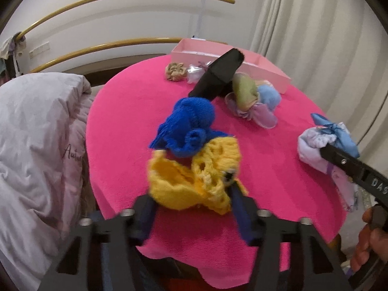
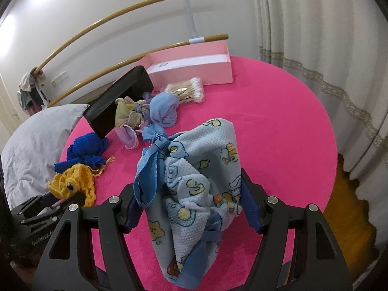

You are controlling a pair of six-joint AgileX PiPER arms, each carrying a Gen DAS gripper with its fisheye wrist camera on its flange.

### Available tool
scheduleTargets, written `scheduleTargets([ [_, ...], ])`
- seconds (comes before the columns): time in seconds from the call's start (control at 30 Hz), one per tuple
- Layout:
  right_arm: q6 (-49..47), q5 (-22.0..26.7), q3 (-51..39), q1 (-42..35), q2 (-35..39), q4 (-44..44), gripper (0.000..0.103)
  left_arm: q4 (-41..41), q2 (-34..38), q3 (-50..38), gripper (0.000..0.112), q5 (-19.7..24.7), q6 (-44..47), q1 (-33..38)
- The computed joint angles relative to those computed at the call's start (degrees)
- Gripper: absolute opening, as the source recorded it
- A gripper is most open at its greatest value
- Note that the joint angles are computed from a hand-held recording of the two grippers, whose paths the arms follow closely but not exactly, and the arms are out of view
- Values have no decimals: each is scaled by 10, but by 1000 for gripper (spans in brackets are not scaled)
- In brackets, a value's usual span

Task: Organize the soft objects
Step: 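Lift the yellow fish with left tool while right tool holds the blue bundle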

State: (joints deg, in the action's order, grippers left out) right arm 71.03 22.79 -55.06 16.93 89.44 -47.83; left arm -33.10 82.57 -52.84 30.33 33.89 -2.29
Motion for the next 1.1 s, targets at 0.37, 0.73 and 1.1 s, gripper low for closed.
scheduleTargets([
  [0.37, 15, 18, 8, 14, -36, -14, 66, -38, -69, 4, 32, 77, 63, 37],
  [0.73, -20, 14, -4, 9, -34, 15, 66, 33, -64, 0, 58, 110, -12, 35],
  [1.1, -3, 9, 18, 13, -52, 4, 66, -58, -106, 37, 37, 164, 69, 91],
])
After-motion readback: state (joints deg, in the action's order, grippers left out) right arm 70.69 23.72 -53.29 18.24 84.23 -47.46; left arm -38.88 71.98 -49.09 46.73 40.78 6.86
